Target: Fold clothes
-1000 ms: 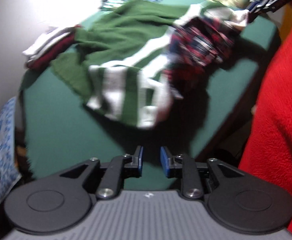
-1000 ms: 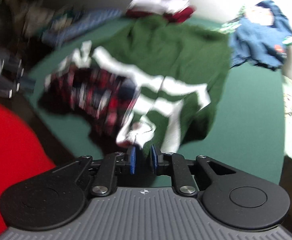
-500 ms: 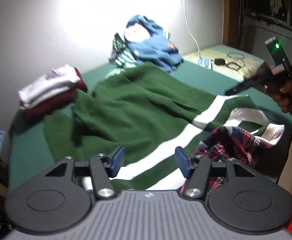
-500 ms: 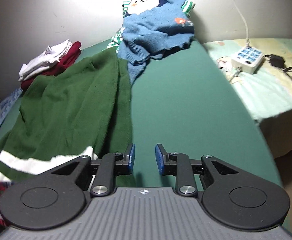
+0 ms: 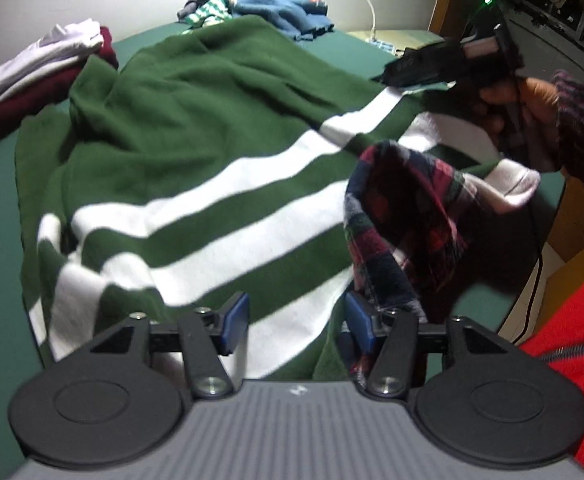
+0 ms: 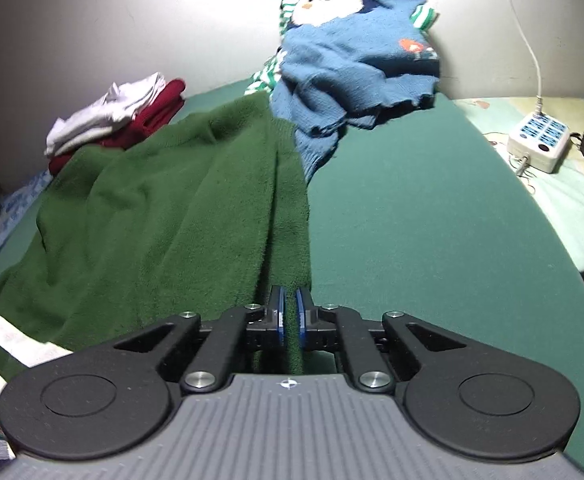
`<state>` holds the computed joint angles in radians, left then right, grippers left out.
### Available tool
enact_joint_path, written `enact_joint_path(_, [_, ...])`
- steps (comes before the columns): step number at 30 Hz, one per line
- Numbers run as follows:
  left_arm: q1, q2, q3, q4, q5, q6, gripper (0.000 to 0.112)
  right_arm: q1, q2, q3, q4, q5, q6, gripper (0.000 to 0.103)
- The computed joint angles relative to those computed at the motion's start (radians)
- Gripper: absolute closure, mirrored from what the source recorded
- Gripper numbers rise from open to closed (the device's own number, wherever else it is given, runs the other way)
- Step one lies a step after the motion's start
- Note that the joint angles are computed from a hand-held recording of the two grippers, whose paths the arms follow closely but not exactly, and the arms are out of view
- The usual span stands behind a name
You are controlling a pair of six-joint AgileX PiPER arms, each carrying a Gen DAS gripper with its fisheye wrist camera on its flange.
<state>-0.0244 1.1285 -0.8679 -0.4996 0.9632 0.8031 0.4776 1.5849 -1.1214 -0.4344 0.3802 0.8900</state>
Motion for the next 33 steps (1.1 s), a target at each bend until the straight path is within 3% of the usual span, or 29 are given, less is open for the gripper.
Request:
enact_joint_path(5, [0.042,0.015,-0.011,-0.007,0.038,-0.006,0.044,-0.047,-0.171,0.086,-0.109,0.045,0.149,0.098])
enact_joint_path(10, [0.075,0.021,-0.018,-0.01,0.072,0.001,0.042,-0.106,-0.326,0.149,-0.283,0.229,0.339,0.098])
enact_joint_path(18, [0.031,0.037,-0.042,0.036,0.082,-0.022,0.039,-0.162,-0.366,0.212,-0.395,0.407,0.435,0.103])
enact_joint_path(24, [0.003,0.036,-0.09,0.081,0.089,-0.057,0.039,-0.275,-0.391,0.262,-0.148,0.243,0.277,0.092])
enact_joint_path(26, [0.005,0.019,-0.118,0.069,0.082,-0.049,0.039,-0.309,-0.371,0.265,-0.043,0.162,0.256,0.068])
enact_joint_path(27, [0.01,0.016,-0.133,0.052,0.08,-0.048,0.038,-0.316,-0.346,0.252,-0.01,0.163,0.245,0.065])
enact_joint_path(29, [0.007,0.016,-0.154,0.031,0.068,-0.062,0.034,-0.288,-0.281,0.204,-0.018,0.226,0.26,0.065])
enact_joint_path(33, [-0.089,0.017,-0.136,0.111,-0.008,-0.163,0.031,-0.215,-0.224,0.17,-0.068,0.158,0.246,0.072])
